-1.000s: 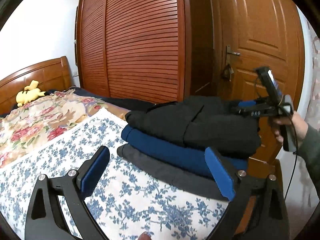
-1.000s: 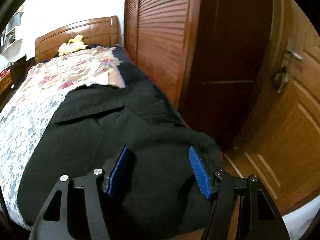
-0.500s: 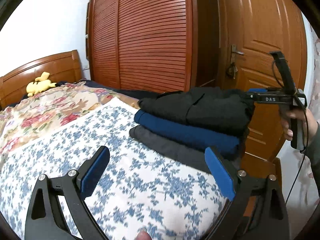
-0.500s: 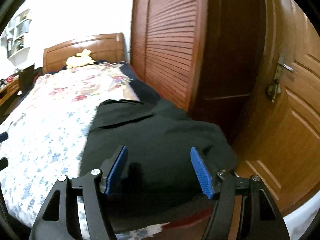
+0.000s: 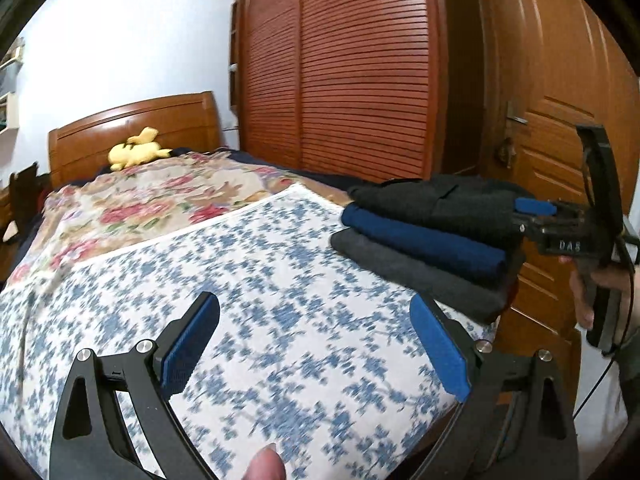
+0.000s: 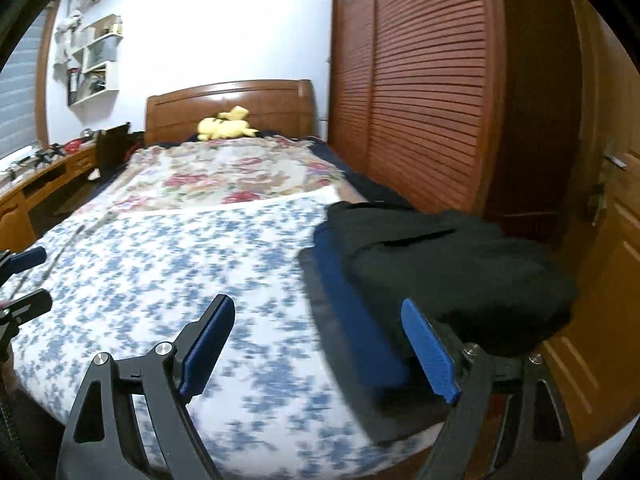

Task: Fold large clothes

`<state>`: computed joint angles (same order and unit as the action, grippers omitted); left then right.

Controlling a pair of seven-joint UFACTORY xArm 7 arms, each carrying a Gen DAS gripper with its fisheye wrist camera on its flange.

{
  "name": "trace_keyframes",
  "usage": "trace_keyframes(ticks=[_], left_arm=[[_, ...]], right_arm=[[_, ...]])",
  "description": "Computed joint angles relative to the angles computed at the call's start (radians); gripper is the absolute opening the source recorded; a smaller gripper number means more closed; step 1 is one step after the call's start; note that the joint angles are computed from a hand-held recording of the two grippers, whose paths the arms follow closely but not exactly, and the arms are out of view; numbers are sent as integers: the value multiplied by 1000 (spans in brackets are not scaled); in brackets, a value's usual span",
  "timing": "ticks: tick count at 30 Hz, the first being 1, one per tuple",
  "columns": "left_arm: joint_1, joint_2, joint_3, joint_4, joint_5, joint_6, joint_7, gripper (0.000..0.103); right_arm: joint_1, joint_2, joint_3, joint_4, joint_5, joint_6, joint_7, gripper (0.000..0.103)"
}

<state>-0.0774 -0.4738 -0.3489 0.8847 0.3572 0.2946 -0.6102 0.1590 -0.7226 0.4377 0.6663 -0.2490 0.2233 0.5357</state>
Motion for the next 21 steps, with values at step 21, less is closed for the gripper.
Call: trace_keyframes(ticks=[21], left_arm=[[93,-517,113,-434,-102,215,10,96]], right_arm=[[-337,352,529,147,-137,-297,184,87]])
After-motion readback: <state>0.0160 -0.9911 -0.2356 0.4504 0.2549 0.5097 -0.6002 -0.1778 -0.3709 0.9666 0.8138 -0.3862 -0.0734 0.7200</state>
